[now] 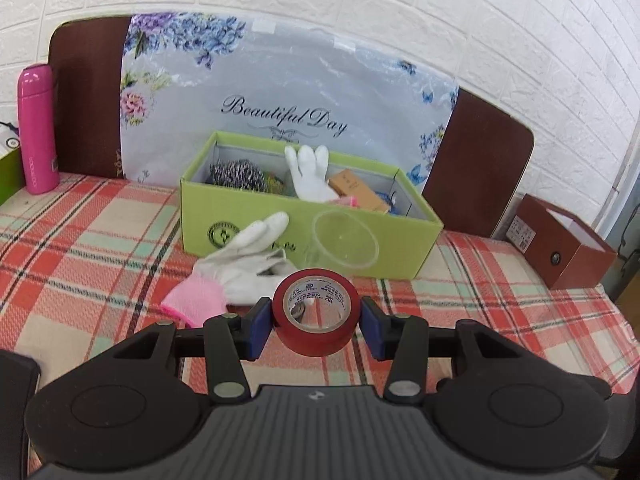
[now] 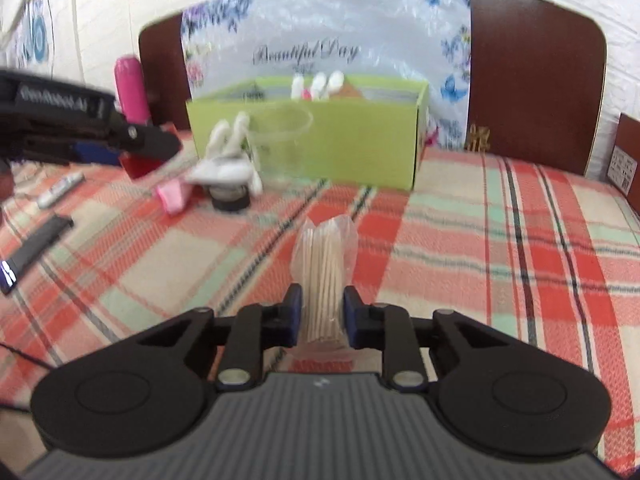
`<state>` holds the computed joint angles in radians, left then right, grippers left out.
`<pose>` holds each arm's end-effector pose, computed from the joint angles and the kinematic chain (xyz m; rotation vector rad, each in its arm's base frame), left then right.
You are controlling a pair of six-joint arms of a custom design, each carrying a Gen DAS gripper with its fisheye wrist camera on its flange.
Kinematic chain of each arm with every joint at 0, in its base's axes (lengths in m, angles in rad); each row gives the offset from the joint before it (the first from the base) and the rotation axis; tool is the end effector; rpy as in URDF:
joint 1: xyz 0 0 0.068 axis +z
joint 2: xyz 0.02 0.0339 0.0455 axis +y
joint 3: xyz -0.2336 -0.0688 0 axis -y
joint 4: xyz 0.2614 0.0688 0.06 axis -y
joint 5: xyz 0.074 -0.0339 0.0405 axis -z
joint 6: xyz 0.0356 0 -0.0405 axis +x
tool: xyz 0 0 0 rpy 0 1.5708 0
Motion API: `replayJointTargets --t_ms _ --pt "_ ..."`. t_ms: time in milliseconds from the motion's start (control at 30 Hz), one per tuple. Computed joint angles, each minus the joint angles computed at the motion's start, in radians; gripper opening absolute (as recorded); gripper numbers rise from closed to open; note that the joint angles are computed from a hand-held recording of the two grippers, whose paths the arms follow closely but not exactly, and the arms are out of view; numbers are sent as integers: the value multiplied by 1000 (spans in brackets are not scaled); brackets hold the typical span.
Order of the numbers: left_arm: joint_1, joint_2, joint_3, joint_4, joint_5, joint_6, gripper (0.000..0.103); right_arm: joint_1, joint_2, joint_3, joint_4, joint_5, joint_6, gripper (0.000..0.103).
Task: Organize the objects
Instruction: 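Lift the toothpick bag and red tape into the lime-green box and release both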
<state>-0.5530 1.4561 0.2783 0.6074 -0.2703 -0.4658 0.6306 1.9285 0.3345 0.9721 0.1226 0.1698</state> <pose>0.2092 -0.1179 0.0686 -0.0653 2.1332 -0.3146 0.2001 0.1407 0.0059 -0.4357 2.1617 0.3164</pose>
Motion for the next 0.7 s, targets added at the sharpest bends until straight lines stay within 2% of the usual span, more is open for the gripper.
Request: replayJointTargets --t_ms 167,300,400,567,700 --pt "64 -44 50 -14 53 45 49 -48 -176 -14 -1 -60 -49 21" --pt "117 -29 137 -22 67 100 49 -93 -214 98 -73 -69 -98 21" --pt "170 42 258 -64 85 119 49 -120 -158 228 -99 -53 -123 21" --pt "246 202 453 -110 137 123 49 -164 22 485 -142 -32 -145 22" --pt "274 341 578 -119 133 136 50 -177 158 647 -178 -15 -154 23"
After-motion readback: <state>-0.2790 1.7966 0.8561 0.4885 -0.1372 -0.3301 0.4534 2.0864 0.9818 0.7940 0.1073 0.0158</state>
